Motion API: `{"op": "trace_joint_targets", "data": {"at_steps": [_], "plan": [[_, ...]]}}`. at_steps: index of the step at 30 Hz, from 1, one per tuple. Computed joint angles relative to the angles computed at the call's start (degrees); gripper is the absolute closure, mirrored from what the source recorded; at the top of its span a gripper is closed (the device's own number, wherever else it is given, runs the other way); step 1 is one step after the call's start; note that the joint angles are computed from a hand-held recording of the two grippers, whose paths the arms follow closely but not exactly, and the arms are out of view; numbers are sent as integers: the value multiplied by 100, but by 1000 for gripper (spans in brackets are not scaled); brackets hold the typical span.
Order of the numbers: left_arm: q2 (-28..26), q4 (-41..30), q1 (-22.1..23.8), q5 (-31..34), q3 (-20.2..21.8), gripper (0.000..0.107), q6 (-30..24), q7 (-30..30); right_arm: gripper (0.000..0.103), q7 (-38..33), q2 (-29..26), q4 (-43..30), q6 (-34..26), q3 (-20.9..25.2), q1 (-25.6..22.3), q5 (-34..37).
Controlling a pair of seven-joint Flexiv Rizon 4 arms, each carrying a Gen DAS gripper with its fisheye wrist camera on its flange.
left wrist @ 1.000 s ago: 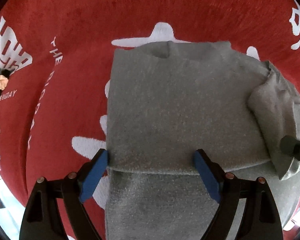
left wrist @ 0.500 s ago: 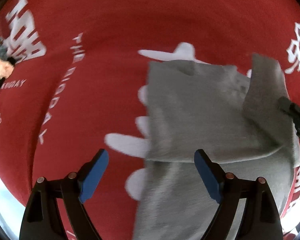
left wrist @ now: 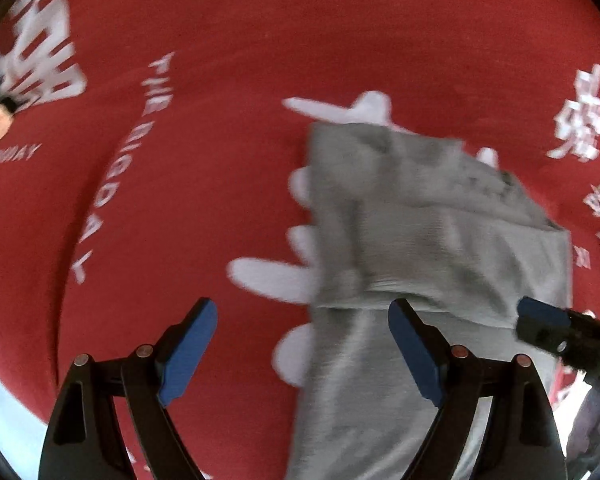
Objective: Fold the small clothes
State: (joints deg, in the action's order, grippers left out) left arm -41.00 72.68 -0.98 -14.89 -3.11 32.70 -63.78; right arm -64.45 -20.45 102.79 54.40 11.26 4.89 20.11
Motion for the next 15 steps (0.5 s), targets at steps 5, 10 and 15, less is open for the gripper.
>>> {"op": "trace_joint_targets", "data": {"at_steps": [5,10,15], "plan": [[-168,-205,-218,-14,-150,19,-16,135,37,1579,1054,1395,599,-387,-288,424],[-505,-558,-583,379,53,19,-129,-225,45,1953,1474,2154,1140,-504,-635,1448],[-564,-663,-711,695,149,19,-182,-369,96,1968,1398,2273,1630,-616,-721,1645]]}}
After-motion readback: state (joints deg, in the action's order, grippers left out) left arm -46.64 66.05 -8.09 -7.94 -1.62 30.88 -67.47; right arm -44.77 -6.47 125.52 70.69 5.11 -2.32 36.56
